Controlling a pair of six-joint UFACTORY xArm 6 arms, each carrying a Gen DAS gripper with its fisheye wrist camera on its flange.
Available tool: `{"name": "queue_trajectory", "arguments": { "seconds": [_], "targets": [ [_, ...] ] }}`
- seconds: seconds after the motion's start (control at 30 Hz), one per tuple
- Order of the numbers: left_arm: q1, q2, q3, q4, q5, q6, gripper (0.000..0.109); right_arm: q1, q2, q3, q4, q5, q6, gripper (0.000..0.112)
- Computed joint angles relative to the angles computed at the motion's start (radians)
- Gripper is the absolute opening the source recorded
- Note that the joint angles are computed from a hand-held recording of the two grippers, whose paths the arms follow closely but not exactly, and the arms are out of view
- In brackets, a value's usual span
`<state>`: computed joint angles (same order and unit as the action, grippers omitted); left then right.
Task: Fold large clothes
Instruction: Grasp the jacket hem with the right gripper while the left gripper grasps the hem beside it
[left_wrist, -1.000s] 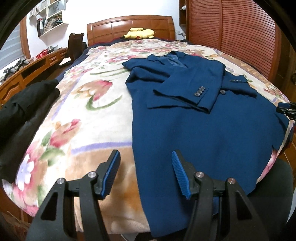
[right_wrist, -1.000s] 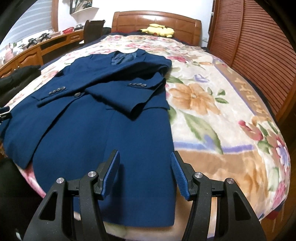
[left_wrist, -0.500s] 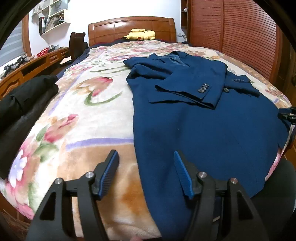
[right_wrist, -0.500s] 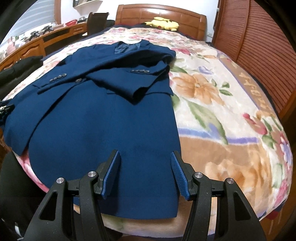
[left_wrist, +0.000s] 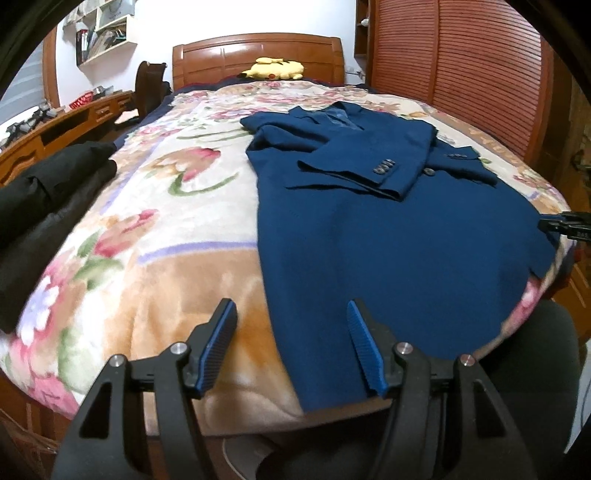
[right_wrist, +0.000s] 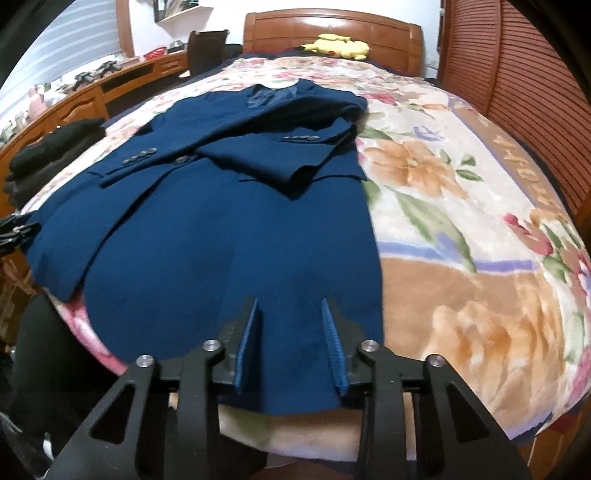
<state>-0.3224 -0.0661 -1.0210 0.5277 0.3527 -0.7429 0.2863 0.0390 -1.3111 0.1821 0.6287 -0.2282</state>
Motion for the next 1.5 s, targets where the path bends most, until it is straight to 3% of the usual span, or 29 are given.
{"name": "queue_trajectory", "arguments": {
  "seconds": [0.07, 0.3, 0.57, 0.6, 0.7, 0.73, 0.97, 1.03, 1.07, 1.17, 1.23, 1.27, 1.5],
  "targets": [
    [-0.002, -0.013, 0.022, -0.02, -0.024, 0.011, 0.06, 0.011, -0.017, 0.014, 0.042, -0.013, -0.026, 0.029],
    [0.002, -0.043, 0.07, -0.051, -0.076, 0.032, 0.037, 0.045, -0.005, 0.01, -0.13, -0.039, 0.085, 0.025],
    [-0.005, -0.04, 0.061, -0.044, -0.065, 0.028, 0.036, 0.01, -0.02, 0.027, -0.255, -0.08, 0.184, 0.025],
    [-0.005, -0.039, 0.06, -0.045, -0.065, 0.028, 0.036, 0.002, -0.026, 0.034, -0.279, -0.097, 0.191, 0.027],
    [-0.004, -0.039, 0.06, -0.037, -0.066, 0.02, 0.036, -0.016, -0.039, 0.051, -0.256, -0.139, 0.162, 0.059],
    [-0.003, -0.038, 0.059, -0.036, -0.068, 0.019, 0.036, -0.022, -0.038, 0.051, -0.26, -0.143, 0.17, 0.064],
    [-0.006, -0.036, 0.062, -0.058, -0.075, 0.053, 0.034, -0.051, -0.001, 0.028, -0.153, -0.071, 0.132, 0.065],
    [-0.011, -0.039, 0.062, -0.044, -0.074, 0.054, 0.026, -0.048, -0.004, 0.042, -0.122, -0.078, 0.102, 0.065],
    [-0.011, -0.039, 0.062, -0.051, -0.079, 0.065, 0.023, -0.046, -0.006, 0.047, -0.097, -0.078, 0.072, 0.064],
    [-0.013, -0.045, 0.058, -0.039, -0.087, 0.065, 0.012, -0.034, -0.013, 0.052, -0.051, -0.074, 0.012, 0.044],
    [-0.013, -0.051, 0.046, 0.015, -0.081, 0.013, 0.007, -0.026, -0.013, 0.043, -0.033, -0.065, -0.015, 0.016],
    [-0.013, -0.056, 0.044, 0.021, -0.091, 0.014, 0.006, -0.021, -0.013, 0.037, -0.031, -0.06, -0.022, 0.009],
    [-0.007, -0.11, -0.002, 0.206, -0.105, -0.145, 0.003, 0.0, -0.053, 0.018, -0.049, -0.143, 0.066, 0.002]
  ]
}}
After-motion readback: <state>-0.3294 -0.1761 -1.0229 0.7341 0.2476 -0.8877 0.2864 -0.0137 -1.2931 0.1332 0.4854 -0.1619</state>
